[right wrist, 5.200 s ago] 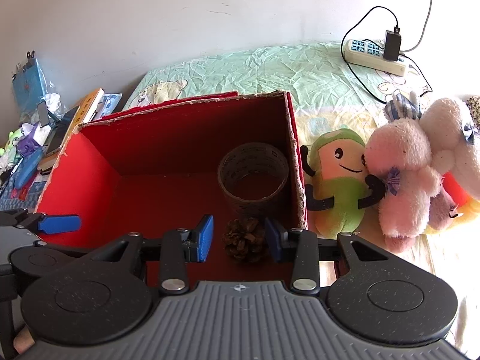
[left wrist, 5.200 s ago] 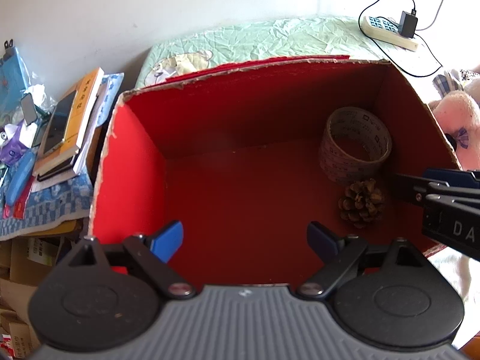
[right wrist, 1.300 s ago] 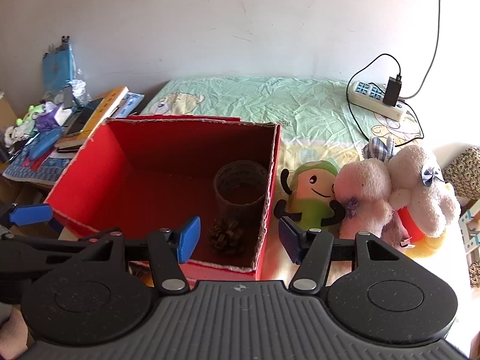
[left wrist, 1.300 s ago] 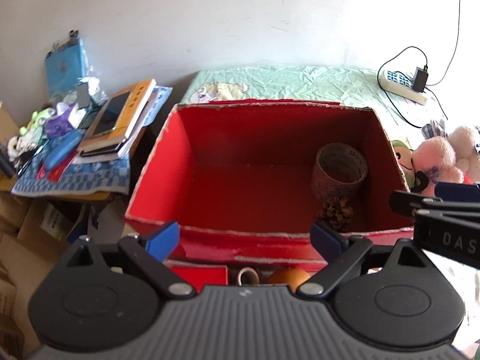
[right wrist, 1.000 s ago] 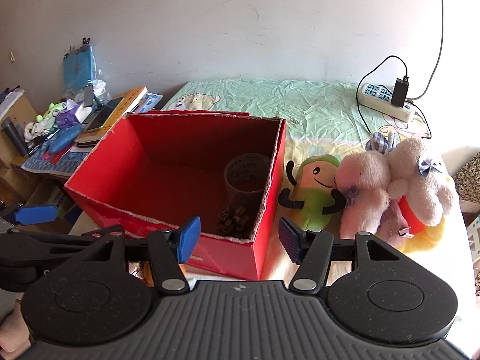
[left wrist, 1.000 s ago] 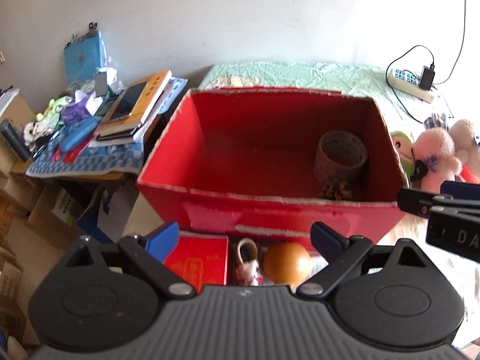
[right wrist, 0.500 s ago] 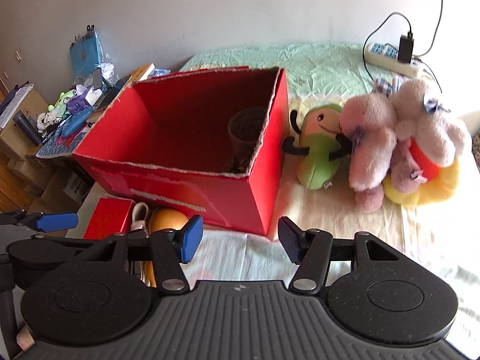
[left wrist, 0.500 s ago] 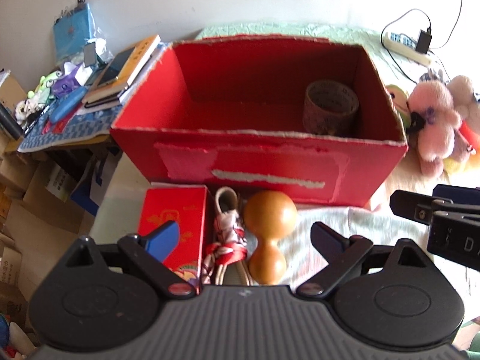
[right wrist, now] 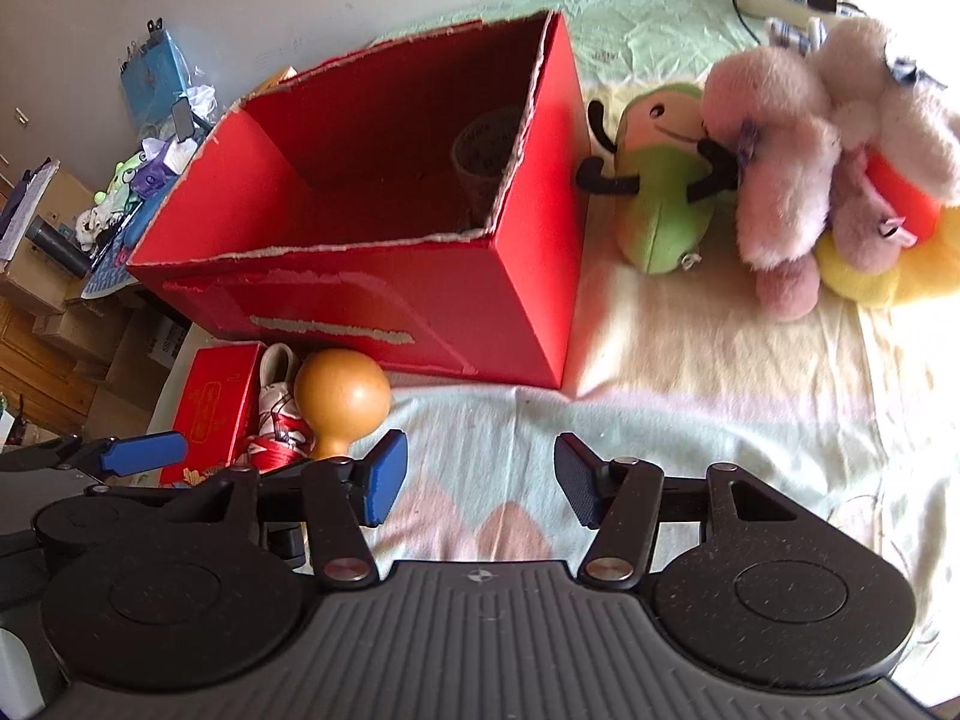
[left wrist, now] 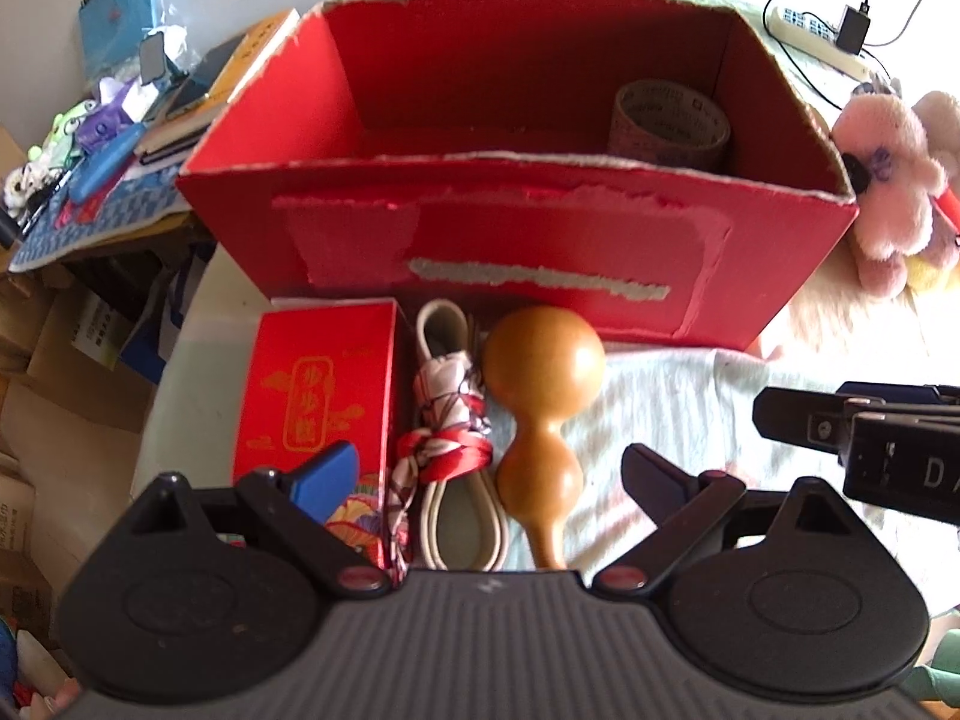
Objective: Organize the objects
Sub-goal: 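Move the right gripper back toward the gourd and red gift box, then close the right gripper around the neck of the brown gourd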
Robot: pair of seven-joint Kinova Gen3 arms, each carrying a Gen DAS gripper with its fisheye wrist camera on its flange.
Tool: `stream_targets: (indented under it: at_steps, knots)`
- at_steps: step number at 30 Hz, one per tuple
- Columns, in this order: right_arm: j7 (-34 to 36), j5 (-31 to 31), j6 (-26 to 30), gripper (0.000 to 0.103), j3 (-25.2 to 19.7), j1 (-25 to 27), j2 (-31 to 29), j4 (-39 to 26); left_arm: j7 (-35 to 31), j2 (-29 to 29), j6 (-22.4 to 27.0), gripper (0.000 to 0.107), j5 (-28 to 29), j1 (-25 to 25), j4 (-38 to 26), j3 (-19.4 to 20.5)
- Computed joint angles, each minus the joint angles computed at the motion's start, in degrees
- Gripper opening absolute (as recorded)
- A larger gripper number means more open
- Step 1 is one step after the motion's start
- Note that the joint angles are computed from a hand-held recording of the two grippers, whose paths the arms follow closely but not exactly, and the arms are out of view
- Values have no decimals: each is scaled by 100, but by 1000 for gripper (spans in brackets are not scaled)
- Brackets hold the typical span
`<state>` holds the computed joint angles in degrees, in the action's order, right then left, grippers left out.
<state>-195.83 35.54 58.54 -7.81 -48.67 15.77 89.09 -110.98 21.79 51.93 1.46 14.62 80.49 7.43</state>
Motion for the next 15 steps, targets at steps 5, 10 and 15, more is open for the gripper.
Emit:
stream_targets:
  at_steps: [5,10,15]
  knots:
    - [58,-133,-382,58,8,148,-35,93,-261,68,56,95,124,-138,-32,50]
    - [120,-351,-840,53,43,321,-40,220,-792,196,343,93,649,-569,-156,179]
    - [326,-497,-1429,45,86,461,-33,376,-1440,315,666,84,1365,-1077,-257,277]
